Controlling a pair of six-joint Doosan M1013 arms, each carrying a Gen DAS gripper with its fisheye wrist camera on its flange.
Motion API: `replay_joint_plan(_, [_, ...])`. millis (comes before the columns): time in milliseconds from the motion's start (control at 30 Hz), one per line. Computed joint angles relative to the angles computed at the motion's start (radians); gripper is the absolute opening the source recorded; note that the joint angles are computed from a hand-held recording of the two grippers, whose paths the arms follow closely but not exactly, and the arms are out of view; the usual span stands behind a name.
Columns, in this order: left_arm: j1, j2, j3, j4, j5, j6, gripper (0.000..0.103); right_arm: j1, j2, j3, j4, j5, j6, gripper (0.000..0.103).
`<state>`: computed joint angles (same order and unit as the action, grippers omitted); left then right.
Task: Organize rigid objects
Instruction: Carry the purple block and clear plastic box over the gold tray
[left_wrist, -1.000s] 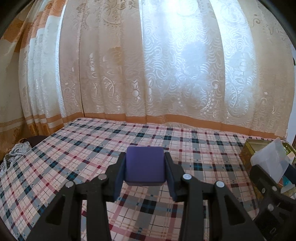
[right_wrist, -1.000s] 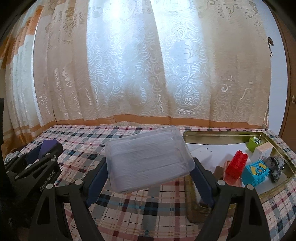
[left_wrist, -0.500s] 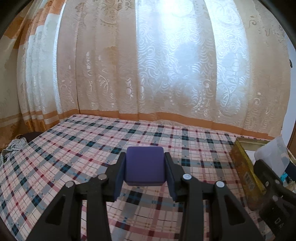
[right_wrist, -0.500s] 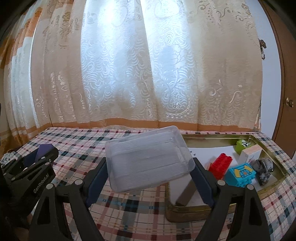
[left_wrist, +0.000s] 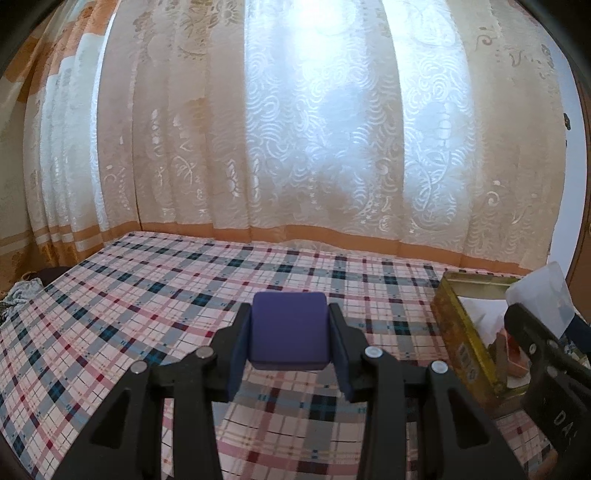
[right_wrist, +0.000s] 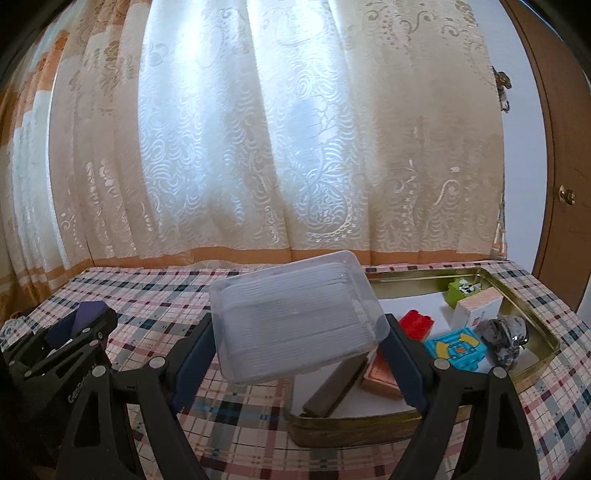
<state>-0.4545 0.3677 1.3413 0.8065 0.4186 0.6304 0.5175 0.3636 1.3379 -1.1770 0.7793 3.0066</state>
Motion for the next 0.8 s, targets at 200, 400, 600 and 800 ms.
replay_joint_plan(200, [-0.018, 0.000, -0.004, 0.004, -0.012, 0.009, 0.039, -0.011, -0.015, 0.019, -0.022, 0.003, 0.034, 0.087])
replay_joint_plan(400, [-0.035, -0.001, -0.009, 0.022, -0.021, 0.001, 0.039, -0.022, -0.031, 0.040, -0.041, 0.005, 0.060, 0.087])
replay_joint_plan(600, [-0.054, 0.003, -0.016, 0.062, -0.024, -0.026, 0.039, -0.035, -0.046, 0.056, -0.057, 0.010, 0.091, 0.087])
replay_joint_plan(800, [-0.070, 0.005, -0.026, 0.081, -0.034, -0.040, 0.039, -0.050, -0.061, 0.072, -0.060, 0.008, 0.116, 0.087])
